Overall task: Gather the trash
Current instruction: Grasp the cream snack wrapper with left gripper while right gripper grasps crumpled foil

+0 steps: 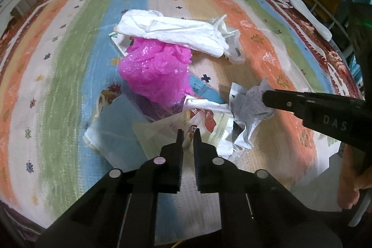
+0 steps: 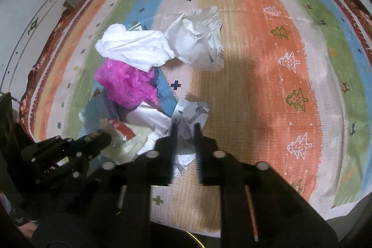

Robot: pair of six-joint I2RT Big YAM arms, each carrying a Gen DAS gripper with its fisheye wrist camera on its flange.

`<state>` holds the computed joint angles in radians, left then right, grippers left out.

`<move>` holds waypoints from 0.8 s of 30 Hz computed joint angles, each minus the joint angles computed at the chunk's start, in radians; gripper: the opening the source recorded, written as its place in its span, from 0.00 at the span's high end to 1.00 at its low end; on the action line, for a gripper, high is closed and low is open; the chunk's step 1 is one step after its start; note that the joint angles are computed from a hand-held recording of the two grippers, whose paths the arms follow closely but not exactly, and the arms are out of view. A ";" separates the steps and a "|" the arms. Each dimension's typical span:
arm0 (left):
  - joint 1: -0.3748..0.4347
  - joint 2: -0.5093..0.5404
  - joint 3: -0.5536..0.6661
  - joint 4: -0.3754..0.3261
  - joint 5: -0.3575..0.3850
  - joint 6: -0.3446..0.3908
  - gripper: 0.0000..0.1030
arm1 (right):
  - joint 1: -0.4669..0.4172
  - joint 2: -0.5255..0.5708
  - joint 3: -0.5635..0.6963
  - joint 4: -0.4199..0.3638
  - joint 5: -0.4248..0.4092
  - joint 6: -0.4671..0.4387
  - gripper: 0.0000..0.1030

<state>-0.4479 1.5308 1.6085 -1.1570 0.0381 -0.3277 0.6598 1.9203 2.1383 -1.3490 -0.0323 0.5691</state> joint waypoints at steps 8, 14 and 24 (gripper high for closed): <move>0.008 -0.025 0.040 -0.029 0.035 -0.056 1.00 | 0.017 -0.030 0.003 -0.006 0.032 -0.030 0.95; 0.012 -0.048 0.054 -0.038 0.064 -0.078 1.00 | 0.046 -0.089 -0.037 -0.005 0.092 -0.074 0.95; -0.001 -0.129 0.021 -0.049 0.051 -0.139 1.00 | 0.083 -0.203 -0.142 0.052 0.092 -0.058 0.95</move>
